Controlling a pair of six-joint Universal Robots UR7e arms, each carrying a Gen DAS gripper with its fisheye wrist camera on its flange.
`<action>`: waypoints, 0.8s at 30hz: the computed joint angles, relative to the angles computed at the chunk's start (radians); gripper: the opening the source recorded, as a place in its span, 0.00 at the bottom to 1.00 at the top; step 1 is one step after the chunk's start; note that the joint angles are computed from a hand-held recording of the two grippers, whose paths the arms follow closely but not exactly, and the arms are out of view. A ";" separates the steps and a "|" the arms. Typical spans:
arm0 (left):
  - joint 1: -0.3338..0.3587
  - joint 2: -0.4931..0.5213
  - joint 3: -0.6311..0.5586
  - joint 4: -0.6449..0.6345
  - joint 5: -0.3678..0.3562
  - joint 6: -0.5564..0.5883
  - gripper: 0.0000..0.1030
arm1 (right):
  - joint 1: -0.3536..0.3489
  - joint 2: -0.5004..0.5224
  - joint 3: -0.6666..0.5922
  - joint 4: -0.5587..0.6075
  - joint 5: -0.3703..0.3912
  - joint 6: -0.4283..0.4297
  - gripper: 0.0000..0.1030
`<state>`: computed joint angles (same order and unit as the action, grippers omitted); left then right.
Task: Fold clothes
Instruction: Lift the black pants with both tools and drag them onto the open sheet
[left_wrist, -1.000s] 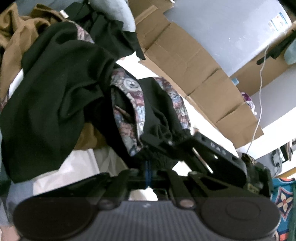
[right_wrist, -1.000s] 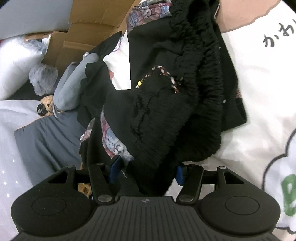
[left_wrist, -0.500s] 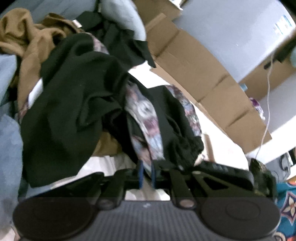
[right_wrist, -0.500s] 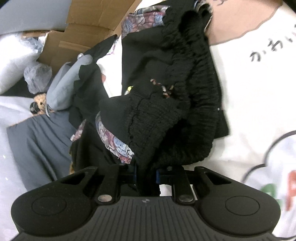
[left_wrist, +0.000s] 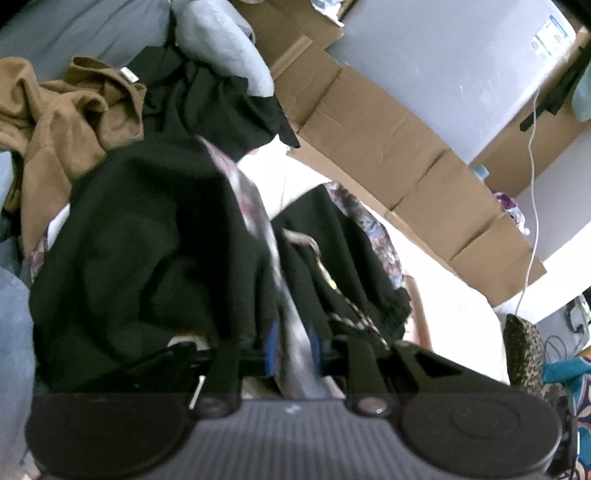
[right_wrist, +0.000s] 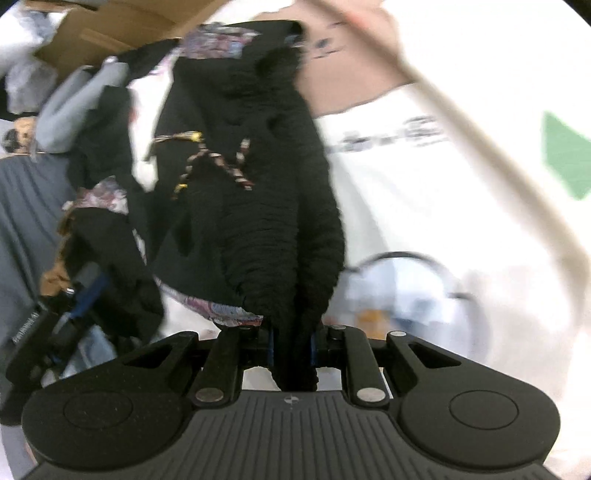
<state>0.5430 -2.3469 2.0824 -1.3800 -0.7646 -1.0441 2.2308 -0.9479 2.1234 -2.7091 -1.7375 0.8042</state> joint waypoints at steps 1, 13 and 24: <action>0.003 0.003 0.003 -0.012 0.000 0.007 0.21 | -0.008 -0.025 -0.004 0.053 -0.010 -0.017 0.14; -0.005 0.051 0.019 -0.081 -0.007 0.069 0.29 | -0.105 -0.205 -0.133 0.649 -0.163 -0.337 0.14; 0.029 0.166 0.047 -0.166 -0.026 0.167 0.44 | -0.226 -0.395 -0.117 0.786 -0.338 -0.449 0.14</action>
